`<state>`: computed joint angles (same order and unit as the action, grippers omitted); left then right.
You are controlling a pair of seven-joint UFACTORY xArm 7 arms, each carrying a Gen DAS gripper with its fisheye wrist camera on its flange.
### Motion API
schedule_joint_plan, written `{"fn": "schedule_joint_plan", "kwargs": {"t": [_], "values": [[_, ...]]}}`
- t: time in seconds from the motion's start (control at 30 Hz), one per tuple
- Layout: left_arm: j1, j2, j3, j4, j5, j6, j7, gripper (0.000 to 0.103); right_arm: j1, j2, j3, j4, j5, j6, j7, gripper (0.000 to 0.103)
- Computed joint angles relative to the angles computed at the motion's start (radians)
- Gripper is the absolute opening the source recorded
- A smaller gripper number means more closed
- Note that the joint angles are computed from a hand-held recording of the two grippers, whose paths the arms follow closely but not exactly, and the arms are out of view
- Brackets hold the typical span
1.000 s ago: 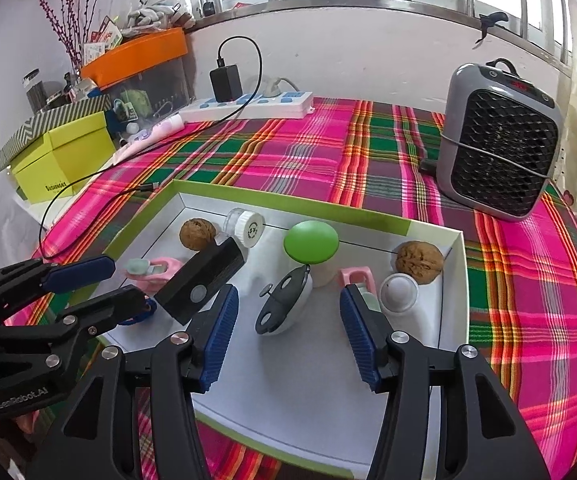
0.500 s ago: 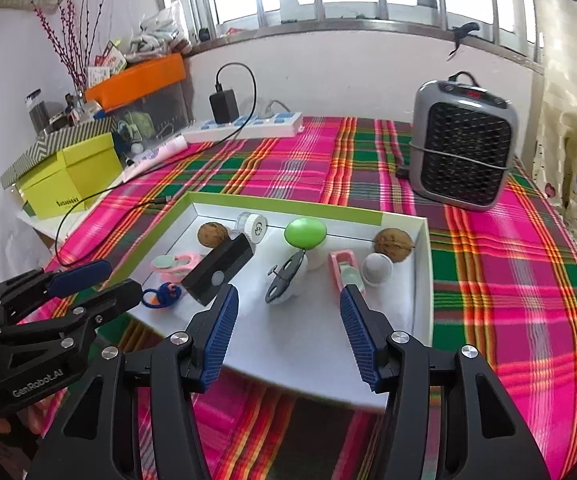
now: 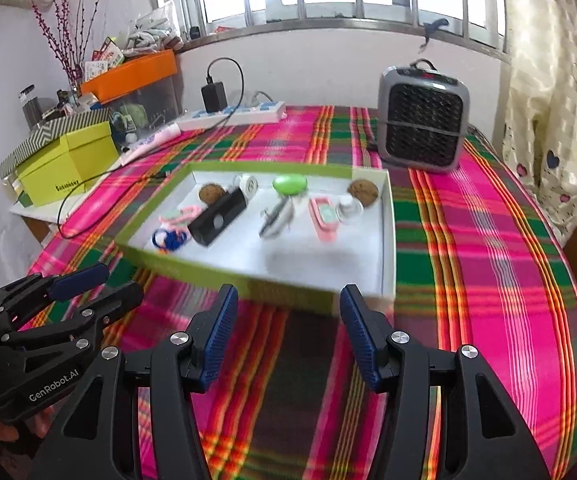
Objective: Organize objects
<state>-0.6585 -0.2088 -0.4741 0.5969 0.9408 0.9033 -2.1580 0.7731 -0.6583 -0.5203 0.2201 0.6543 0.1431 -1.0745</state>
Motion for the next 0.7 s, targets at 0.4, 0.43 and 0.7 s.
{"fn": "schedule_joint_plan", "kwargs": {"t": [0.4, 0.43, 0.7], "values": [[-0.058, 0.089, 0.019, 0.039, -0.047, 0.009, -0.034, 0.048, -0.129, 0.011, 0.039, -0.074, -0.061, 0.014, 0.036, 0.054], [-0.060, 0.100, 0.022, 0.043, -0.051, -0.001, -0.031, 0.049, -0.139, 0.013, 0.043, -0.075, -0.066, 0.019, 0.041, 0.054], [-0.106, 0.161, 0.034, 0.105, -0.071, 0.087, -0.037, 0.050, -0.187, -0.005, 0.077, -0.105, -0.099, 0.006, 0.058, 0.054]]}}
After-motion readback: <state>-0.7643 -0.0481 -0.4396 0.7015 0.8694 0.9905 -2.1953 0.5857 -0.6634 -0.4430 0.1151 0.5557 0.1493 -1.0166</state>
